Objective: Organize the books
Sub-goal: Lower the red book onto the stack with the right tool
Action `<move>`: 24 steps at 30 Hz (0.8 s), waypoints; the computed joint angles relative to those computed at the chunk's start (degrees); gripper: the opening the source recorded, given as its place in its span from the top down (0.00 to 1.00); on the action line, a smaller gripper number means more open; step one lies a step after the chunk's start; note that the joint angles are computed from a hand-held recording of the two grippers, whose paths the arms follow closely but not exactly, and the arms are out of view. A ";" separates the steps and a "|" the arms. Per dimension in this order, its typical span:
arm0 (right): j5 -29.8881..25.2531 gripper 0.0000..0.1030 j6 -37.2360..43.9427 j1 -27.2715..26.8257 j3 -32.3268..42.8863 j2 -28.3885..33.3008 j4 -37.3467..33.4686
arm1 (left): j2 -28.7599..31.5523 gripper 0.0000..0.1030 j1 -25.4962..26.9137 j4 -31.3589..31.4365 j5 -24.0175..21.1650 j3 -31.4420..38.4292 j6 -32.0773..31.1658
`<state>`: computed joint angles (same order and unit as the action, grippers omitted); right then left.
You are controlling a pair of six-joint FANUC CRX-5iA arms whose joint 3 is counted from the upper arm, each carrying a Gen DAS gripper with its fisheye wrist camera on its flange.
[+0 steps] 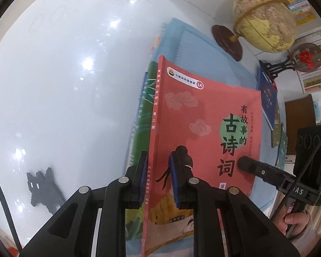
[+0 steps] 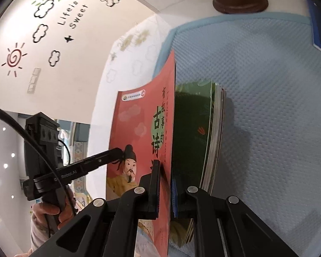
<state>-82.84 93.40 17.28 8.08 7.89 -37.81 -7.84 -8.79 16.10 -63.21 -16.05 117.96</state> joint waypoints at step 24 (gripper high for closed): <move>1.13 0.79 -0.18 -0.49 -1.37 -1.24 3.34 | 3.75 0.77 -4.35 -15.23 -11.02 11.77 13.09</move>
